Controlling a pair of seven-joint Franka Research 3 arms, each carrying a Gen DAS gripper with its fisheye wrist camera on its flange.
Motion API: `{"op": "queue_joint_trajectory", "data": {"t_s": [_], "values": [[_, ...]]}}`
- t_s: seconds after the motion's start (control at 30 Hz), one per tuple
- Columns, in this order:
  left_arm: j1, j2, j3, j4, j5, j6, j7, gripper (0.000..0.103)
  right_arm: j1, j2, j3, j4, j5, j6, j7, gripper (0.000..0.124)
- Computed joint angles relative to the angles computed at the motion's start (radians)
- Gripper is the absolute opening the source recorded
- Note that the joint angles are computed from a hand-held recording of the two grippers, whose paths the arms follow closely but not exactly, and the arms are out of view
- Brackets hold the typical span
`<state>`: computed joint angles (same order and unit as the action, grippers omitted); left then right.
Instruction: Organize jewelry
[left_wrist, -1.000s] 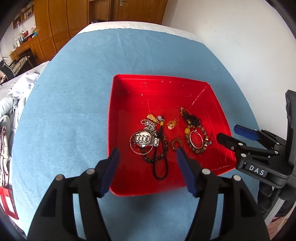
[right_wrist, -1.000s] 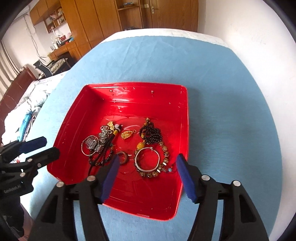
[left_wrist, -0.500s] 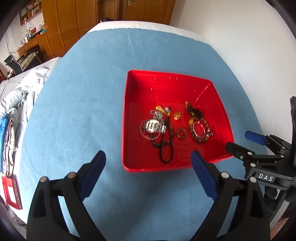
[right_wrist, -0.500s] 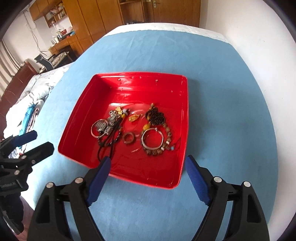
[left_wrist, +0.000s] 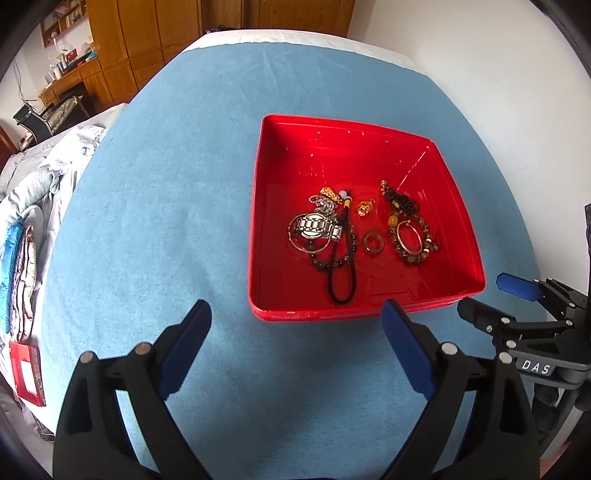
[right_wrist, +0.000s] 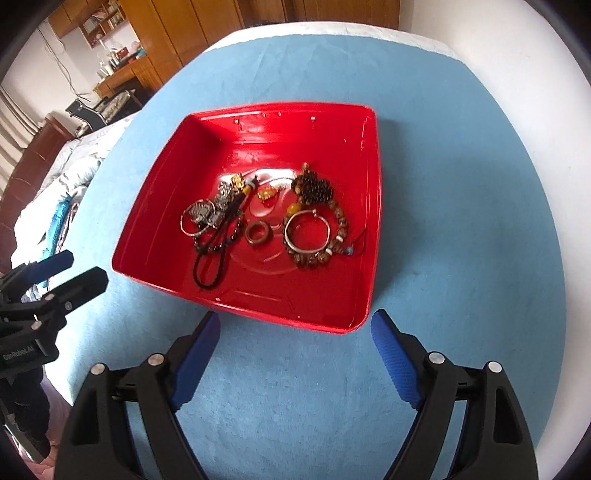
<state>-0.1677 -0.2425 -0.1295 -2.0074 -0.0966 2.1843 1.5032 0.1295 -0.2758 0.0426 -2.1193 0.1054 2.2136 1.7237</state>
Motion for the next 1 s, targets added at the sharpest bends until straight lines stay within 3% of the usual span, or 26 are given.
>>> {"op": "queue_joint_trajectory", "data": {"t_s": [1.0], "values": [[-0.002, 0.002, -0.009, -0.019, 0.055, 0.017, -0.029, 0.092, 0.007, 0.016, 0.001, -0.002, 0.0, -0.003, -0.003, 0.084]]}}
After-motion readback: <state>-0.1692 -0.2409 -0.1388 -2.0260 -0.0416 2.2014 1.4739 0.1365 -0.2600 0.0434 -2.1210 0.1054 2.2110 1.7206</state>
